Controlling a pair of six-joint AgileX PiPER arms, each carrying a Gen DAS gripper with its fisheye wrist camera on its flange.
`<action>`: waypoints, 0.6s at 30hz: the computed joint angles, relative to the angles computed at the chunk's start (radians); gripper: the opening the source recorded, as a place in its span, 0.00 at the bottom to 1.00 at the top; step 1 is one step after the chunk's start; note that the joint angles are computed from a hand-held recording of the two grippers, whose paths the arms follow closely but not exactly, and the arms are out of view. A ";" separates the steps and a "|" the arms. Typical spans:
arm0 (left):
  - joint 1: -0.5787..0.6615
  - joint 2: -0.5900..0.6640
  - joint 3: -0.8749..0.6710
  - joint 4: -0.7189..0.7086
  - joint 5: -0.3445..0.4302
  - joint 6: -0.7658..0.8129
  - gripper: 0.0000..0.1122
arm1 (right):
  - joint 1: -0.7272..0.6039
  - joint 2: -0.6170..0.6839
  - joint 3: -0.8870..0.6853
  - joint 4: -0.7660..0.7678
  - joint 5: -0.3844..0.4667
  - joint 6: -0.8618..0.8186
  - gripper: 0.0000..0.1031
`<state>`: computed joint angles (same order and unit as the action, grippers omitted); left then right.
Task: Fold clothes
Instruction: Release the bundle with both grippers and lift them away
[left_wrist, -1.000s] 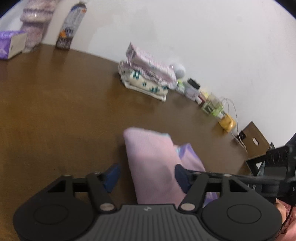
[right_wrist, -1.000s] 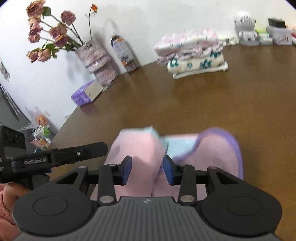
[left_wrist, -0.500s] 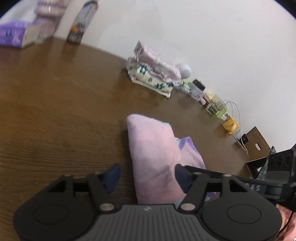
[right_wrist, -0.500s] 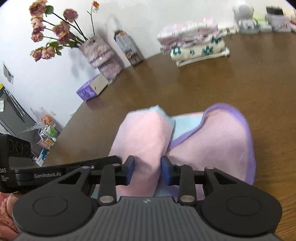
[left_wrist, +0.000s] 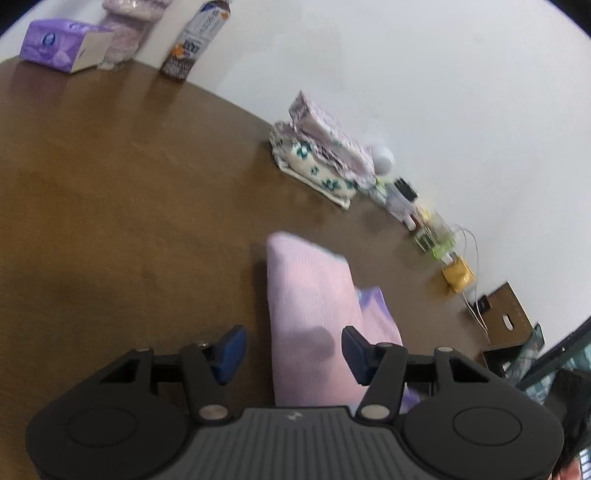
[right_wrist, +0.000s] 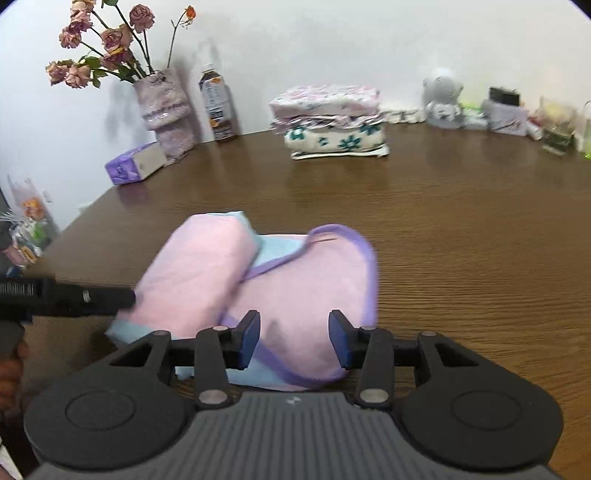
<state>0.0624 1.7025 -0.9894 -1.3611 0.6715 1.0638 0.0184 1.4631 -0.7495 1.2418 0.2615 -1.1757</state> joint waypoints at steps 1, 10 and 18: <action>-0.006 0.013 -0.022 0.016 0.000 -0.020 0.34 | -0.011 -0.005 0.006 0.001 0.004 -0.004 0.40; -0.064 0.002 -0.041 0.062 -0.064 -0.014 0.02 | -0.020 -0.032 0.072 0.063 -0.009 -0.181 0.40; -0.100 -0.078 -0.086 0.423 -0.179 -0.168 0.02 | -0.051 -0.016 0.068 0.110 0.151 -0.260 0.40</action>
